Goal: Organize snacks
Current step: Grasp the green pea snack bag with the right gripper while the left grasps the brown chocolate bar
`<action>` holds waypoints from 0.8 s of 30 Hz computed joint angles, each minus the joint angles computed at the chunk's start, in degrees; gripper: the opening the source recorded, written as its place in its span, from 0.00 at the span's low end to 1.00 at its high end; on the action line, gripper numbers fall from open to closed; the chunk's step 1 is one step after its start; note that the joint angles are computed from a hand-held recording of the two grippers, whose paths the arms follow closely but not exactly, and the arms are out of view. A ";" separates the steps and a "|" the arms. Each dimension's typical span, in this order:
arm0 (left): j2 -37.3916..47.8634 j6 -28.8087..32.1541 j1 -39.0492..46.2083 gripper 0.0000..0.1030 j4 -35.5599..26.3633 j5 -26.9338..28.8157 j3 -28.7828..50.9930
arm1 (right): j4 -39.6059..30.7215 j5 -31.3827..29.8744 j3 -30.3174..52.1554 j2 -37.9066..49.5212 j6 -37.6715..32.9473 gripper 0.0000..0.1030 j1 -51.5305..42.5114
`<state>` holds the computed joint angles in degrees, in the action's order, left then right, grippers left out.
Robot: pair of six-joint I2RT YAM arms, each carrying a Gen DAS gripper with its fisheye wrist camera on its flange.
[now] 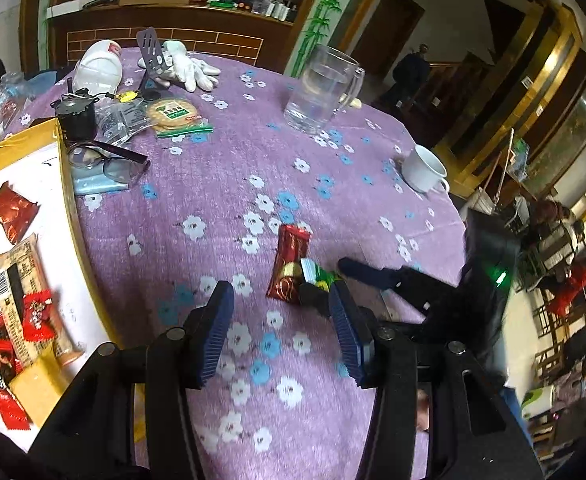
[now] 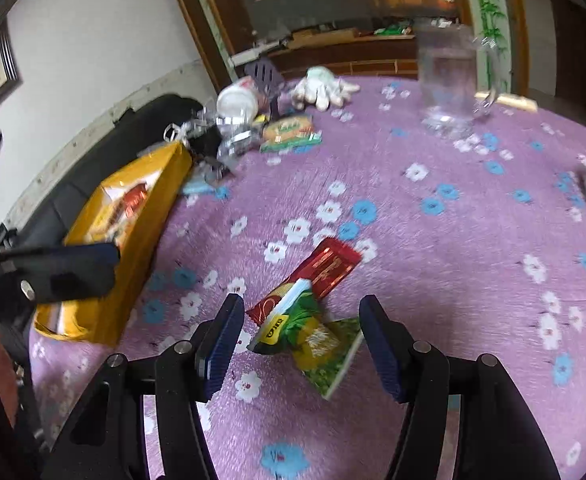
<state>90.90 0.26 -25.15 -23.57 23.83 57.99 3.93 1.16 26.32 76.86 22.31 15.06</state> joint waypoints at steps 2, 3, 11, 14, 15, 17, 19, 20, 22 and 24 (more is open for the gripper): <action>1.13 -0.34 -0.08 0.46 -0.24 -0.48 0.89 | 0.85 2.01 0.96 3.27 -0.64 0.58 0.81; 1.82 -0.40 -0.10 0.46 -0.50 -0.50 1.45 | 0.23 2.39 1.34 3.93 -0.82 0.56 1.00; 8.46 -1.03 -2.67 0.47 -2.49 -0.83 6.92 | -7.42 -3.36 1.86 1.31 2.49 0.36 -2.26; 10.77 -1.26 -4.49 0.47 -2.62 -1.00 8.14 | -8.69 -6.82 0.67 -1.38 5.82 0.35 -6.20; 11.53 -1.44 -5.32 0.47 -2.29 -1.32 8.39 | -9.54 -7.05 0.11 -2.67 6.92 0.35 -7.79; 12.61 -1.69 -7.01 0.47 -1.23 -2.44 8.43 | -9.55 -9.50 -1.58 -5.19 8.31 0.35 -11.77; 13.28 -1.82 -8.79 0.47 0.53 -5.16 8.07 | -9.43 -12.21 -3.36 -7.96 9.64 0.35 -16.21; 13.63 -1.50 -9.83 0.47 1.71 -6.96 7.74 | -9.47 -12.12 -3.92 -9.10 9.81 0.35 -17.07; 14.43 -0.82 -12.01 0.47 4.14 -11.04 7.04 | -9.80 -11.10 -4.54 -10.96 10.28 0.35 -17.53; 15.62 -0.01 -13.59 0.46 5.51 -14.30 6.99 | -9.57 -11.43 -4.78 -11.82 10.61 0.35 -17.93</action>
<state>106.52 0.25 -38.74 -18.05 9.53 64.98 -5.64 -10.27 21.54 65.04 32.92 -2.87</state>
